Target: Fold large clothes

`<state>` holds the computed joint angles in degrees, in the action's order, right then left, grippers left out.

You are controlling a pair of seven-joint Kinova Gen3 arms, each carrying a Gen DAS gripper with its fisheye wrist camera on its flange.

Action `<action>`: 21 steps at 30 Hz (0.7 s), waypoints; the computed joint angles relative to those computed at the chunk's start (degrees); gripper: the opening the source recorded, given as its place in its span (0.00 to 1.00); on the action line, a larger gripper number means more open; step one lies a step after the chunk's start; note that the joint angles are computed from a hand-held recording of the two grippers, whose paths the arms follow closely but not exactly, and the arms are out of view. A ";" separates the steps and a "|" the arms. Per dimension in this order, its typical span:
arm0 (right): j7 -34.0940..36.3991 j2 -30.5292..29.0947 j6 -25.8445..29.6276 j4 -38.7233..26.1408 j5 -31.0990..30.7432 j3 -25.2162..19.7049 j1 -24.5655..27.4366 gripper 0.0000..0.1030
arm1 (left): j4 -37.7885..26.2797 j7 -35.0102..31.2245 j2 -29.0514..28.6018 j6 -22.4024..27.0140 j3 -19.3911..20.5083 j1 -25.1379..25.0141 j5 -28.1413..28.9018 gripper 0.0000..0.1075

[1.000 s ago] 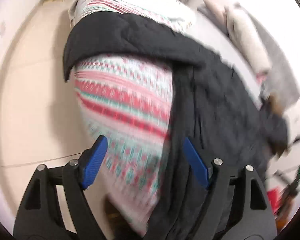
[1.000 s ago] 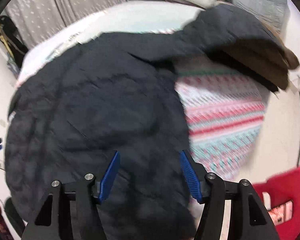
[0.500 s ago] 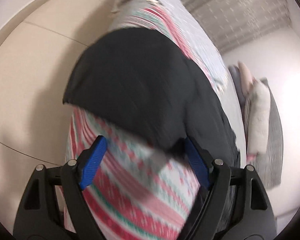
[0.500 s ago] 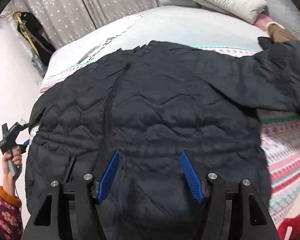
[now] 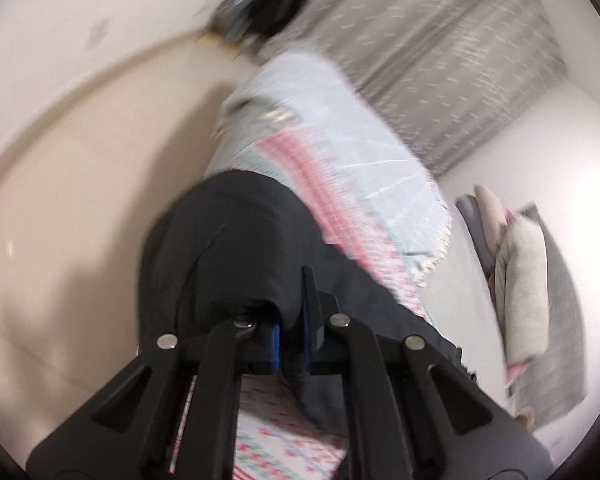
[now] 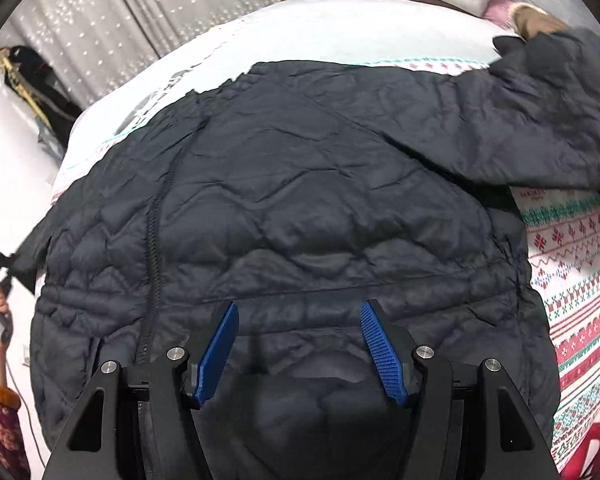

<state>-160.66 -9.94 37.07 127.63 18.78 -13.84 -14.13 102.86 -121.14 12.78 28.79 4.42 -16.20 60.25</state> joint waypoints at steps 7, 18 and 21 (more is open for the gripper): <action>0.60 -2.60 -1.22 1.53 -1.38 0.00 0.82 0.63 | -1.83 -6.84 -7.31 4.32 -8.11 16.22 -2.11 0.08; 2.89 -5.20 -1.67 2.91 -4.20 -0.41 2.80 0.63 | -6.83 -5.51 -4.50 13.64 -6.18 36.44 -17.77 0.10; 3.80 -5.11 -1.75 2.98 -4.75 -0.43 3.49 0.63 | -10.09 -4.24 0.26 18.47 -9.84 44.40 -24.76 0.33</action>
